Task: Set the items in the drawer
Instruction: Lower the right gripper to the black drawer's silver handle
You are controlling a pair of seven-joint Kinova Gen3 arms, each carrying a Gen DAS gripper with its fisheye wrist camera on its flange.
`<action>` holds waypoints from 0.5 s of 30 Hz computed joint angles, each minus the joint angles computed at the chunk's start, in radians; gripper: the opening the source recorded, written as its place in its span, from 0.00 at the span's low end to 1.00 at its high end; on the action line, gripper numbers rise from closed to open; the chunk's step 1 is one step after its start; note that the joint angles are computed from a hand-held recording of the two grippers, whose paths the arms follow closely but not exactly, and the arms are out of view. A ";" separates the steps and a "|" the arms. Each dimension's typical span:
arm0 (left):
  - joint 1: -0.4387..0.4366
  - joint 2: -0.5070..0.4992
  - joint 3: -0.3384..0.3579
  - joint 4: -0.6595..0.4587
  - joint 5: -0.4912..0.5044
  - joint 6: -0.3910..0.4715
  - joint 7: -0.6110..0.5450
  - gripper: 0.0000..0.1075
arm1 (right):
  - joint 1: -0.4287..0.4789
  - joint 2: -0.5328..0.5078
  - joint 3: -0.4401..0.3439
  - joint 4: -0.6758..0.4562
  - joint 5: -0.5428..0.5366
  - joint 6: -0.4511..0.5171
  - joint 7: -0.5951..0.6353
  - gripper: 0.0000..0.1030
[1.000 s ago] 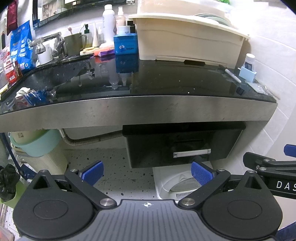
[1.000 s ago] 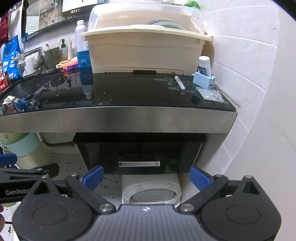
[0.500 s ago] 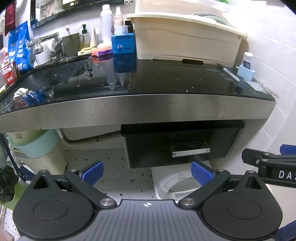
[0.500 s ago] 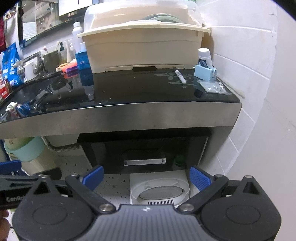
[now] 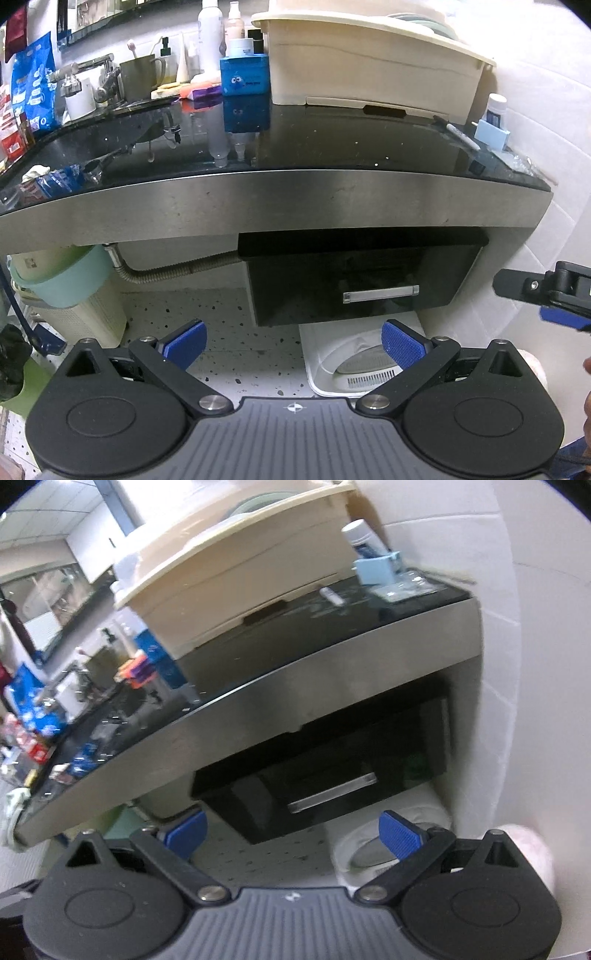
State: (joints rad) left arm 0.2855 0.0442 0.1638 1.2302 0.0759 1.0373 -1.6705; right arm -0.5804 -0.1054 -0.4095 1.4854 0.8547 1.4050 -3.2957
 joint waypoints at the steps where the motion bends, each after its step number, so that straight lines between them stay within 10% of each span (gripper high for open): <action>1: -0.001 0.000 0.000 0.004 0.002 -0.001 -0.003 0.95 | -0.002 0.010 -0.009 -0.003 0.016 0.024 -0.004 0.97; 15: -0.037 -0.037 -0.023 0.149 0.101 -0.128 -0.015 0.94 | -0.105 0.048 -0.003 0.135 0.206 0.086 -0.084 0.97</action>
State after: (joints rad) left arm 0.2484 0.0070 0.1412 1.3790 0.1771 0.9091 -1.6857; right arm -0.6857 -0.0577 -0.4120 1.6201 1.0611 1.4915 -3.3796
